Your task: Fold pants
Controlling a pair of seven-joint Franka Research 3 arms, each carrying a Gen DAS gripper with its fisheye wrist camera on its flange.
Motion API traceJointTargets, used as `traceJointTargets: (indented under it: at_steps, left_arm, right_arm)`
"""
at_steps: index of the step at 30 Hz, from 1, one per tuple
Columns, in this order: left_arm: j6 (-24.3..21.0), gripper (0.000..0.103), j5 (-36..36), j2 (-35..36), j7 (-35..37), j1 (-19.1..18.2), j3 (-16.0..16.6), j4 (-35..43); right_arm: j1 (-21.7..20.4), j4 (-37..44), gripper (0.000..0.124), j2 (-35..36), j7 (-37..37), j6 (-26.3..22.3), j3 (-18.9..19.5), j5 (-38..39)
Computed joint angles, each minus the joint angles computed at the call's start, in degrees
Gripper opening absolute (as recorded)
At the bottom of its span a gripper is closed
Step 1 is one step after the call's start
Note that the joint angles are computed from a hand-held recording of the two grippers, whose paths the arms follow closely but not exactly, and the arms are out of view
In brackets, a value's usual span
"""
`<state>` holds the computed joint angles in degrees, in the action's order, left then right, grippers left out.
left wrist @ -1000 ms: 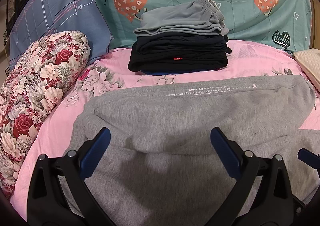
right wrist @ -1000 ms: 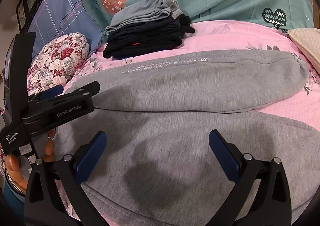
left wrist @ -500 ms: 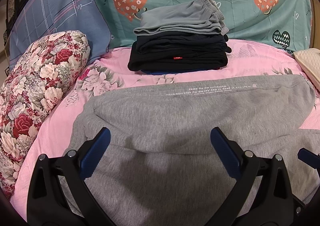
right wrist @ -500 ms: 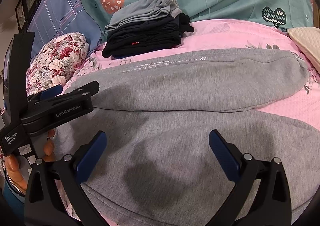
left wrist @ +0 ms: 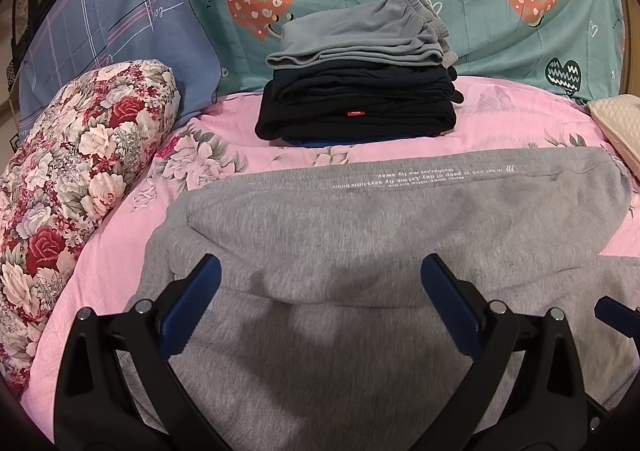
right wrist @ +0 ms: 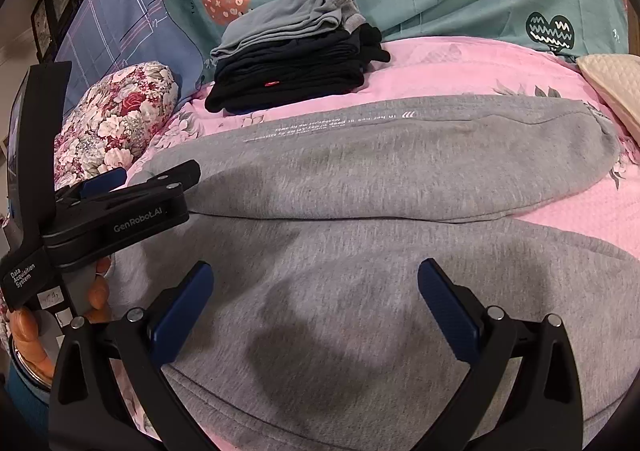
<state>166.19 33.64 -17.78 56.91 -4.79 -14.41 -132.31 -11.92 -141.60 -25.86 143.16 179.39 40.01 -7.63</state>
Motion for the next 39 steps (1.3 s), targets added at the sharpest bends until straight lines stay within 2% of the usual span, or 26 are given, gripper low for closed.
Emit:
traceJointTargets:
  at_steps: [9, 12, 16, 21, 25, 27, 28, 31, 32, 36, 37, 39]
  left_arm:
    - [0.6, 0.101, -0.31, -0.17, 0.52, -0.35, 0.34, -0.32]
    - [2.2, 0.101, 1.61, -0.84, -0.88, 0.86, -0.52, -0.96]
    - [2.41, 0.101, -4.14, -0.89, 3.54, -2.97, 2.75, -1.5]
    - [2.48, 0.101, -2.77, -1.13, 1.82, -0.31, 0.48, -1.34]
    - [2.59, 0.101, -6.67, -2.1, 7.42, -3.84, 3.25, -1.53]
    - [2.55, 0.101, -10.22, -3.93, 10.71, -6.17, 5.65, -2.13]
    - [0.98, 0.101, -13.25, -4.89, 13.25, -8.29, 7.62, -2.18]
    - [-8.01, 0.101, -26.94, -9.33, 26.81, -17.94, 17.38, -2.81]
    - [-10.87, 0.101, -29.94, -11.4, 30.08, -19.15, 19.54, -3.64]
    - [-19.82, 0.101, -38.31, -17.67, 37.31, -18.97, 25.56, -7.04]
    - [-23.82, 0.101, -41.13, -17.93, 38.01, -18.6, 27.63, -6.75]
    - [-27.17, 0.101, -46.08, -17.16, 38.97, -17.87, 30.28, -6.27]
  right_arm:
    - [0.79, -0.09, 0.102, 0.2, 0.27, -0.27, -0.71, -0.11]
    - [0.49, -0.13, 0.102, -0.01, 0.47, -0.2, -0.46, -0.31]
    - [0.29, -0.12, 0.102, -0.21, 0.44, -0.21, -0.27, -0.42]
    - [0.06, -0.11, 0.102, -0.29, 0.5, -0.16, -0.05, -0.45]
    - [-1.9, 0.15, 0.102, -2.0, 0.72, -0.91, 1.66, -1.46]
    - [-2.84, 0.04, 0.102, -4.17, 0.64, -0.85, 2.35, -2.19]
    - [-2.98, -0.14, 0.102, -5.3, 0.61, -0.77, 2.37, -2.14]
    - [-1.86, -0.89, 0.102, -9.81, 0.47, -2.93, 0.62, -0.82]
    - [-0.16, -1.46, 0.102, -10.81, 0.04, -3.42, -1.21, -0.16]
    - [13.38, -7.4, 0.102, -15.11, -5.36, -4.2, -14.17, 4.8]
    - [15.42, -8.99, 0.102, -16.82, -6.4, -5.32, -16.06, 6.05]
    - [17.9, -12.48, 0.102, -21.41, -7.93, -10.01, -19.05, 8.2]
